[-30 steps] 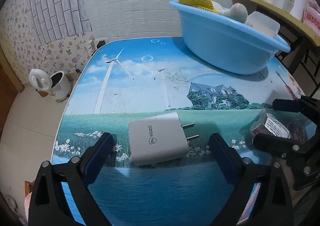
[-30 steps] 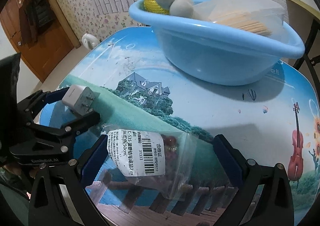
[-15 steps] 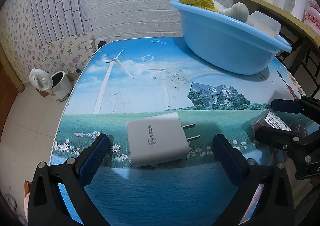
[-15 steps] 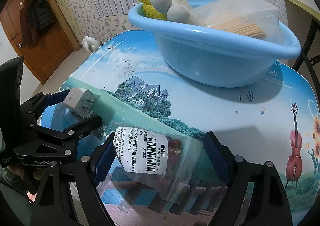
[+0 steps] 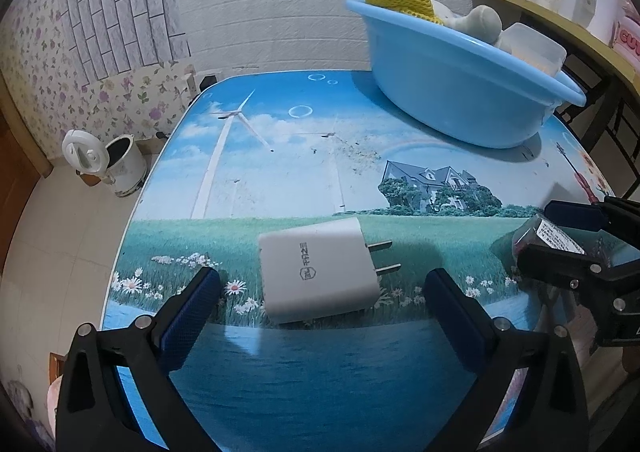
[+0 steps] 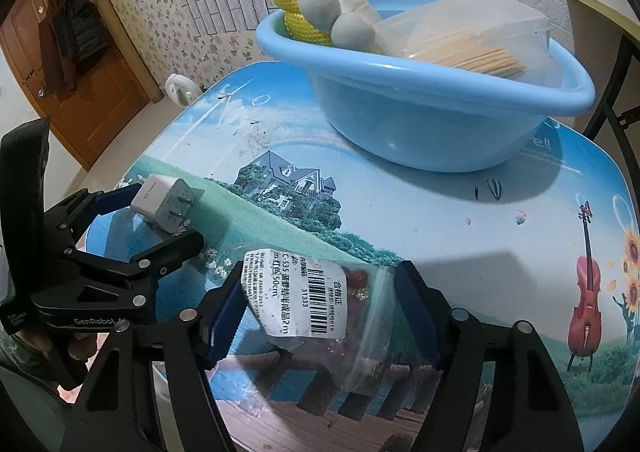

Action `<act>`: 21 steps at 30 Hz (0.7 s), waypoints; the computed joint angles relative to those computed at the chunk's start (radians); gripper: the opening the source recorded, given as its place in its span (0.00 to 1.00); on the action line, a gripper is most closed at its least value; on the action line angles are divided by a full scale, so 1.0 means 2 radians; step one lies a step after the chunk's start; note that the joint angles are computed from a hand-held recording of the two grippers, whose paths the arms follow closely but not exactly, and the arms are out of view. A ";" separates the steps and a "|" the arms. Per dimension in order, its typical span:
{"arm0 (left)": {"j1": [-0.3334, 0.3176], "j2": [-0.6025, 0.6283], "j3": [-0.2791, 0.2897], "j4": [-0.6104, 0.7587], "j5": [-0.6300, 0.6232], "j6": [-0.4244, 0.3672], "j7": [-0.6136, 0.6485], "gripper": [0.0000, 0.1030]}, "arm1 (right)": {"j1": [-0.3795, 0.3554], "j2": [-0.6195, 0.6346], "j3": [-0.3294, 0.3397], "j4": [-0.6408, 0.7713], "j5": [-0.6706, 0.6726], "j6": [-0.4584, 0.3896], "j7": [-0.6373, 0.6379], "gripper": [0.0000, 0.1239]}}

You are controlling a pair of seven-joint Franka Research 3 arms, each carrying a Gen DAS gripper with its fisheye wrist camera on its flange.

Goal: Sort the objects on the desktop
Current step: 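Hold the charger block in the left gripper while the right gripper grasps the clear barcode-labelled bag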

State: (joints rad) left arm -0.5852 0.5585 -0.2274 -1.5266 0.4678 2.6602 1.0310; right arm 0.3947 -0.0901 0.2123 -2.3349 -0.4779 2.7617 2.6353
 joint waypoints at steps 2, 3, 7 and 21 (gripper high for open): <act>-0.002 -0.002 0.003 -0.001 0.002 0.001 -0.006 0.91 | 0.000 0.000 0.000 0.000 -0.003 0.001 0.003 0.53; -0.002 -0.003 0.004 -0.002 0.004 0.001 -0.009 0.85 | 0.000 -0.001 0.000 -0.001 -0.003 0.001 0.003 0.52; 0.002 -0.005 0.001 -0.002 0.001 0.002 -0.007 0.70 | -0.002 -0.006 0.002 -0.004 -0.009 0.004 0.009 0.45; 0.002 -0.018 -0.007 -0.014 -0.010 0.013 0.003 0.60 | -0.017 -0.033 0.013 -0.025 0.001 0.015 0.006 0.33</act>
State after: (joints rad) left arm -0.5818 0.5229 -0.2415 -1.5549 0.4487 2.6860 1.0377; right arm 0.3604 -0.1561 0.2381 -2.3857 -0.4766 2.7913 2.6470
